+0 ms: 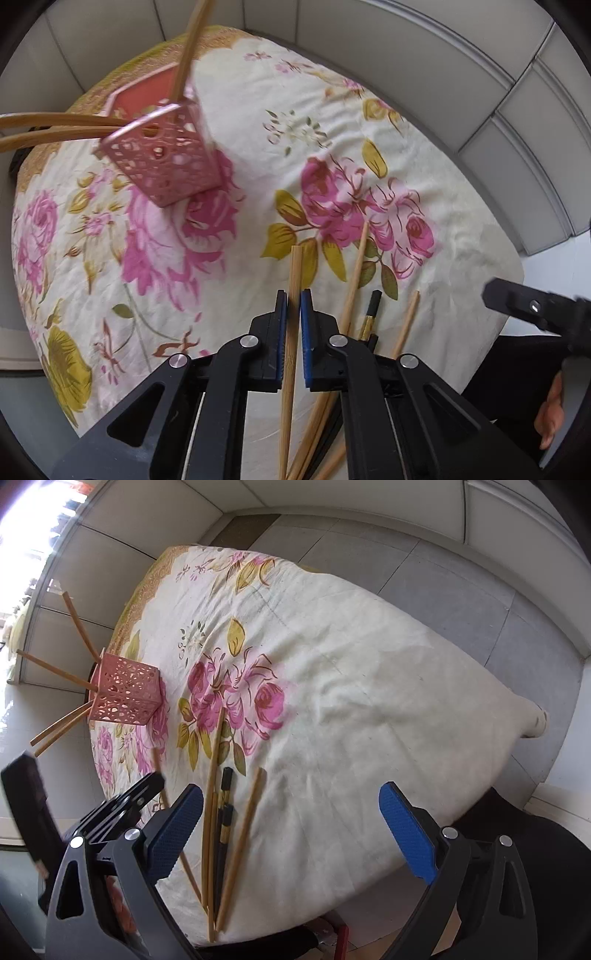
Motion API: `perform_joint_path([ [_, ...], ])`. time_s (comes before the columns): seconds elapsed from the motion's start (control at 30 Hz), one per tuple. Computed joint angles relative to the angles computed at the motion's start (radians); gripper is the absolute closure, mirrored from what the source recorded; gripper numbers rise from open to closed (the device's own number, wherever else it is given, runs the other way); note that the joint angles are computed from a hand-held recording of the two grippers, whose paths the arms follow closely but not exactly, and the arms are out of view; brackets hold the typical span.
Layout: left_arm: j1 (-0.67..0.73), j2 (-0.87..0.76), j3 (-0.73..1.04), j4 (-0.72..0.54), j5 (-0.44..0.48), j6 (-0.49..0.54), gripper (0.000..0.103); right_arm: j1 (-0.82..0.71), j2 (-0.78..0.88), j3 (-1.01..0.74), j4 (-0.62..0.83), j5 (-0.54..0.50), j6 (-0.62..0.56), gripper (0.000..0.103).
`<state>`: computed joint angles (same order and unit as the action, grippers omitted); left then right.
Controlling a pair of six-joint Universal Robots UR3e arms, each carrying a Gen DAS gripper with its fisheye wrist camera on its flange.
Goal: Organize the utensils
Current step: 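Grasp a wooden chopstick with the left gripper while the right gripper grasps another, then lift the left gripper's chopstick over the pink cup while the right gripper carries its own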
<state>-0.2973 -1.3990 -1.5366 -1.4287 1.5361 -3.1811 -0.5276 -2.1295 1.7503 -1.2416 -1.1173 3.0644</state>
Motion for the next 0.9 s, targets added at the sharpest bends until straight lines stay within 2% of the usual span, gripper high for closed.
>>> perform_joint_path([
  [0.1,0.105,0.137,-0.042,-0.016,-0.039,0.035,0.097,0.206,0.169,-0.043,-0.183,-0.071,0.193,0.021],
  [0.13,0.102,0.152,-0.011,-0.036,-0.035,0.015,0.097,0.263,0.225,-0.062,-0.225,-0.091,0.233,0.021],
  [0.17,0.133,0.189,-0.015,-0.047,-0.040,0.028,0.097,0.321,0.283,-0.091,-0.259,-0.121,0.274,0.027],
  [0.23,0.182,0.246,-0.003,-0.075,-0.057,0.044,0.097,0.416,0.382,-0.142,-0.322,-0.176,0.355,0.028],
  [0.37,0.264,0.329,0.036,-0.138,-0.104,0.076,0.097,0.555,0.553,-0.261,-0.359,-0.314,0.485,0.030],
  [0.53,0.327,0.384,0.072,-0.162,-0.143,0.092,0.097,0.681,0.678,-0.390,-0.347,-0.470,0.599,0.029],
  [0.57,0.344,0.396,0.082,-0.175,-0.154,0.094,0.097,0.715,0.702,-0.413,-0.347,-0.511,0.628,0.033],
  [0.6,0.357,0.402,0.094,-0.184,-0.162,0.096,0.097,0.754,0.719,-0.426,-0.356,-0.563,0.662,0.045],
  [0.63,0.354,0.401,0.107,-0.189,-0.155,0.094,0.097,0.791,0.730,-0.430,-0.379,-0.608,0.688,0.052],
  [0.67,0.349,0.400,0.117,-0.190,-0.146,0.094,0.097,0.820,0.738,-0.432,-0.408,-0.626,0.699,0.068],
  [0.7,0.346,0.402,0.127,-0.192,-0.142,0.093,0.097,0.843,0.752,-0.446,-0.418,-0.635,0.701,0.086],
  [0.73,0.354,0.406,0.138,-0.200,-0.145,0.096,0.097,0.861,0.768,-0.464,-0.422,-0.632,0.701,0.093],
  [0.8,0.390,0.422,0.149,-0.215,-0.155,0.109,0.097,0.864,0.768,-0.460,-0.451,-0.585,0.700,0.095],
  [0.9,0.499,0.463,0.164,-0.263,-0.218,0.165,0.097,0.776,0.661,-0.296,-0.594,-0.389,0.688,0.097],
])
